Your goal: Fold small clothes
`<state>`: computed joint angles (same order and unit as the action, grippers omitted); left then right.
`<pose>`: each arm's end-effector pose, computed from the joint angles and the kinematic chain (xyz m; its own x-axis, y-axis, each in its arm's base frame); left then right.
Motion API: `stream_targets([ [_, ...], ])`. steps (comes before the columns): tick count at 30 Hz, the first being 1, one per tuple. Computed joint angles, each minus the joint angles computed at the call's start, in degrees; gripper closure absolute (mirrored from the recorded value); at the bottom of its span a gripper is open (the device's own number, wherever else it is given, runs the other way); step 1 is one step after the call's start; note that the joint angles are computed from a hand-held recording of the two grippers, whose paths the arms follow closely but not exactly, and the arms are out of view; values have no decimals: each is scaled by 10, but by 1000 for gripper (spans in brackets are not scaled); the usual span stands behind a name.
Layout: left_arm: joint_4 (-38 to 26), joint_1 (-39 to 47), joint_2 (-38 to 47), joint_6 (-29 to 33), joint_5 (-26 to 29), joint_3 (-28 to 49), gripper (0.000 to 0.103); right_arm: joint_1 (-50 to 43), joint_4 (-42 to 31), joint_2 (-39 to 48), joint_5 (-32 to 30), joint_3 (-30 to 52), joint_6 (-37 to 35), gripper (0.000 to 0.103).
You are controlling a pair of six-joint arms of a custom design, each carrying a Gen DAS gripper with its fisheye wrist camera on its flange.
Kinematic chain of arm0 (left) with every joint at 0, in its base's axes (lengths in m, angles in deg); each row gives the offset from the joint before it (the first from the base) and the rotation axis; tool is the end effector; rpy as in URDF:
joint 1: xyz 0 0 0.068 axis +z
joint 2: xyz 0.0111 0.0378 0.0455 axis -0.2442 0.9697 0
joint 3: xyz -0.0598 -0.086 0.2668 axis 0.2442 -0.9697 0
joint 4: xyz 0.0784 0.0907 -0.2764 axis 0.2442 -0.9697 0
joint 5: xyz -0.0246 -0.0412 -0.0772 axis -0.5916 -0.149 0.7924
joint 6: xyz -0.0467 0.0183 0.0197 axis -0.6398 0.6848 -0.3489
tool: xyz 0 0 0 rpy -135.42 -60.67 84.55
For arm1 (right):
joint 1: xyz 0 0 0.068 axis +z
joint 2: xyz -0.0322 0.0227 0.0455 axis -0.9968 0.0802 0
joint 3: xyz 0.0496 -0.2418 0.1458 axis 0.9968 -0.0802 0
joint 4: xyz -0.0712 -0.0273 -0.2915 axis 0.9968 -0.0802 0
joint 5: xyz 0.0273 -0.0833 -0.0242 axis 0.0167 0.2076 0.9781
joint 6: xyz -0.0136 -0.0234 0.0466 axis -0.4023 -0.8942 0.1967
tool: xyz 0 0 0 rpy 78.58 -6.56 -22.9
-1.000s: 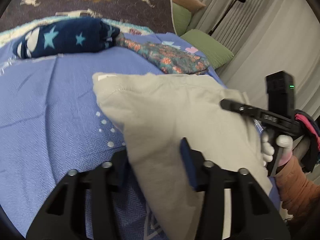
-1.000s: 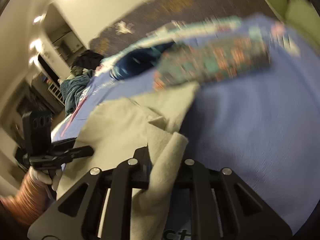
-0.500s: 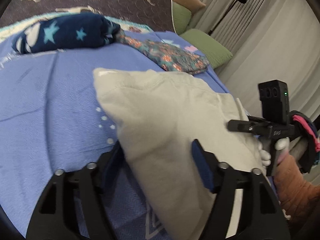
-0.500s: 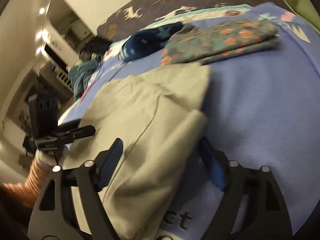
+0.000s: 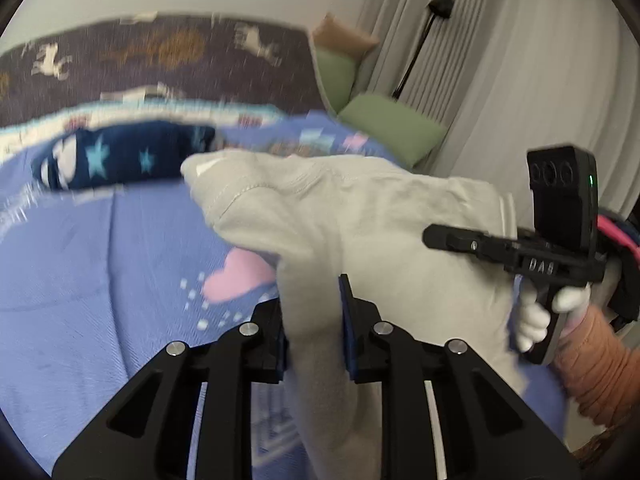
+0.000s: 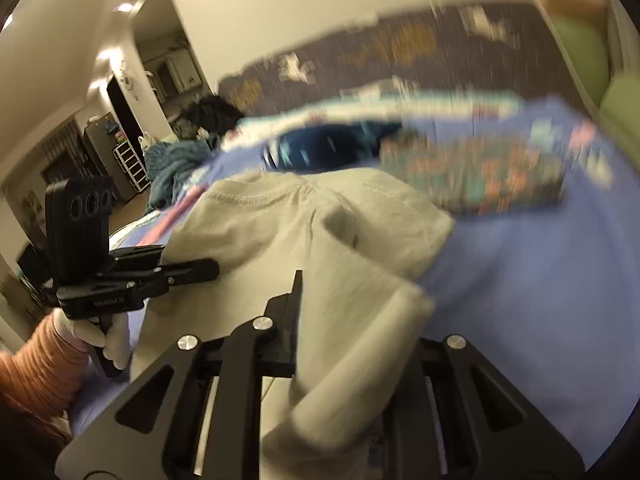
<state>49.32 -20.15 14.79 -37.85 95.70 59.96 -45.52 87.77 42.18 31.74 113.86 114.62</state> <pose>0.3403 -0.0591 0.1914 -0.5687 0.2698 -0.7771 0.6962 0.6609 -0.2801 0.2354 0.1866 0.1993 -0.5900 0.0906 -0.8023 -0.2422 0.9281 0.2829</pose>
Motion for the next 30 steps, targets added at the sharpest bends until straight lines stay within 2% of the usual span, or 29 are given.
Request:
stream_targets([
  [5,-21,-18,-103,-15,10,-3,82,94,-67,-122,152,13,-49,88],
  [8,-39,-47,-127,-16,1,30,83,106,-88,-172,198,26,-71,88],
  [12,-44,-99,-120,-10,-43,87,88,77,-128,-209,231,65,-107,88],
  [14,-39,-127,-96,-9,-72,125,88,48,-138,-209,223,87,-123,88],
  [18,-47,-163,-20,-6,-117,219,89,-46,-136,-171,162,138,-158,88],
  [22,-56,-175,85,-7,-159,328,89,-147,-102,-95,78,179,-169,88],
  [23,-58,-176,115,-10,-168,358,90,-179,-88,-62,45,196,-164,88],
  [27,-80,-171,244,-8,-207,495,90,-242,-53,56,-20,257,-151,89],
  [29,-90,-167,318,-13,-241,570,82,-268,-53,147,-23,316,-151,83],
  [30,-107,-166,374,-21,-277,629,62,-273,-66,183,-1,344,-147,70],
])
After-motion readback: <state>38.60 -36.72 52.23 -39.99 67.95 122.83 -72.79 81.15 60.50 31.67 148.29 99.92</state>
